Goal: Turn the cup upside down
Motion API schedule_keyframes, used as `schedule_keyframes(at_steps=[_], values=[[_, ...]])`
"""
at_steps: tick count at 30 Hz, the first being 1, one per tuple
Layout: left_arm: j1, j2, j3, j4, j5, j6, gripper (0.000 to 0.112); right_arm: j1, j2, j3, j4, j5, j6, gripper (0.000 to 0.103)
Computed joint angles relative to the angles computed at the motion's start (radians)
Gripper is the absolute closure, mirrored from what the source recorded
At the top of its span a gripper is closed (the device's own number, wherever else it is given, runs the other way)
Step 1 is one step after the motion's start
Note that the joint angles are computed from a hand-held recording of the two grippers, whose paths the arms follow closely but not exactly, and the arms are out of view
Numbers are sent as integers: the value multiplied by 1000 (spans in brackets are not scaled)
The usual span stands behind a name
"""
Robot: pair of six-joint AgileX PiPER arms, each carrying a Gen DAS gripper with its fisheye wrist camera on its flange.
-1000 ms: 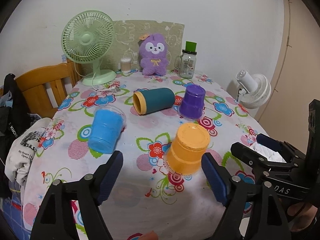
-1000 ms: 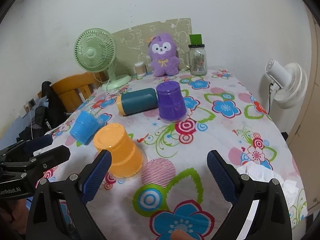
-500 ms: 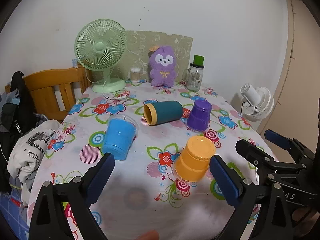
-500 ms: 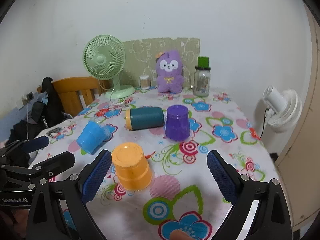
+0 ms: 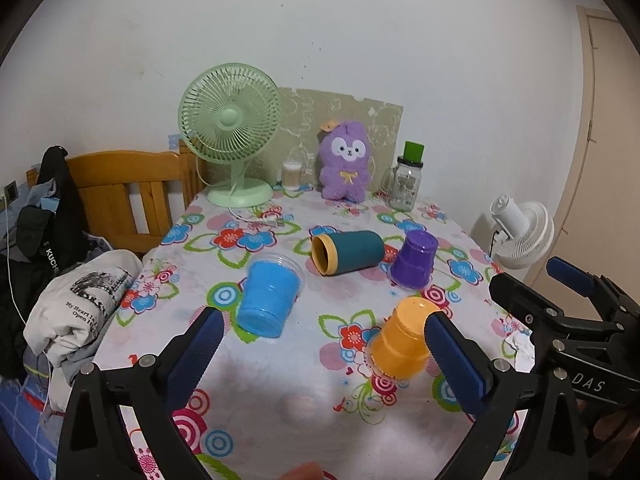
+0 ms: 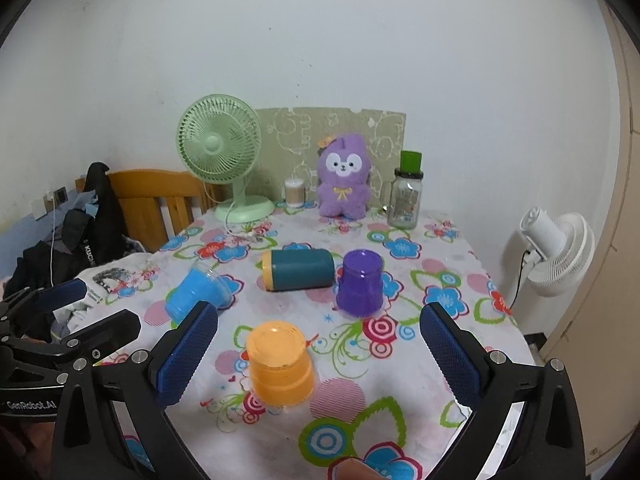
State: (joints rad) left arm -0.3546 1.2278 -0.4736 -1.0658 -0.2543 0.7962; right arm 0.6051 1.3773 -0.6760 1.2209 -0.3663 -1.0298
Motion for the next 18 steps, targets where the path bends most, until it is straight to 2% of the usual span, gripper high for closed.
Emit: schedule_keyframes(at_steps=[7, 10, 15, 18], values=[[11, -49, 33, 119, -41, -125, 9, 74, -20, 0, -15, -93, 16, 1], [-11, -73, 61, 152, -110, -165, 9, 96, -29, -7, -26, -128, 20, 1], [-74, -102, 91, 107, -228, -126, 9, 148, -39, -20, -10, -207, -3, 1], [-131, -100, 114, 71, -333, -102, 9, 172, -40, -15, -25, -255, 19, 0]])
